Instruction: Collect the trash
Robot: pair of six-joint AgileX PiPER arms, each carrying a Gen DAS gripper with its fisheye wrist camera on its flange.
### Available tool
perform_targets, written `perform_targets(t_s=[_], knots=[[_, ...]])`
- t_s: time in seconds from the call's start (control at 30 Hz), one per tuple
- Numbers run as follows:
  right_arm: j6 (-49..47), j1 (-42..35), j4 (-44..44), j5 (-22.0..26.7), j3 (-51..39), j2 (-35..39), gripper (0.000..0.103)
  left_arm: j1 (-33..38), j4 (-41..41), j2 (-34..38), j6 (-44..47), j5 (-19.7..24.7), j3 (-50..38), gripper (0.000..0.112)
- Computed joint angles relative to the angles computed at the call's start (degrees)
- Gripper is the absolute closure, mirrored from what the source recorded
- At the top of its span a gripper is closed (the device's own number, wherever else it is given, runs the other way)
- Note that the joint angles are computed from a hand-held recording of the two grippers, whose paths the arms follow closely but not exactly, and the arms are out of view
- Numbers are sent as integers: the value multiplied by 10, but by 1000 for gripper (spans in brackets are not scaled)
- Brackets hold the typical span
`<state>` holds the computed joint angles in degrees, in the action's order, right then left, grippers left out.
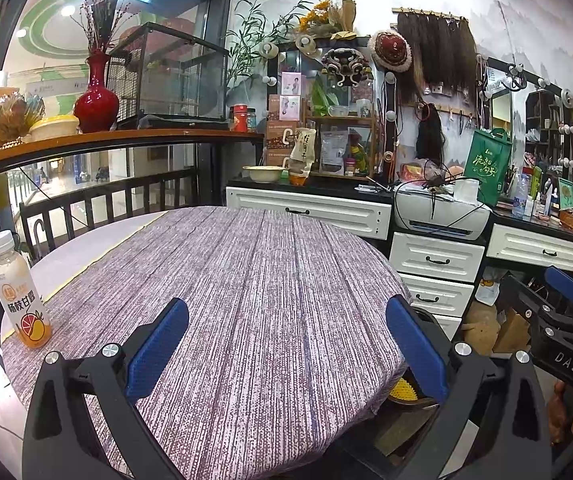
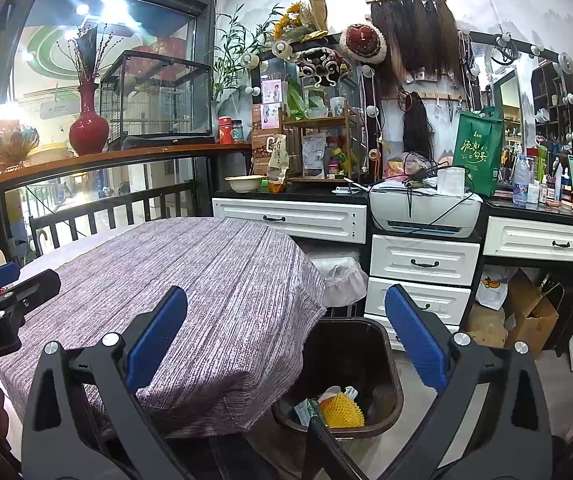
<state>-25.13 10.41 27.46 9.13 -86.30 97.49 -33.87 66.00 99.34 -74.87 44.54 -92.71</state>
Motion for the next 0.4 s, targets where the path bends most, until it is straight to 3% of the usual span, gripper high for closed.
perform_targets(t_s=[0.4], knots=[[8, 0, -7, 2, 1, -1, 6, -3, -4, 3, 1, 2, -1, 15]])
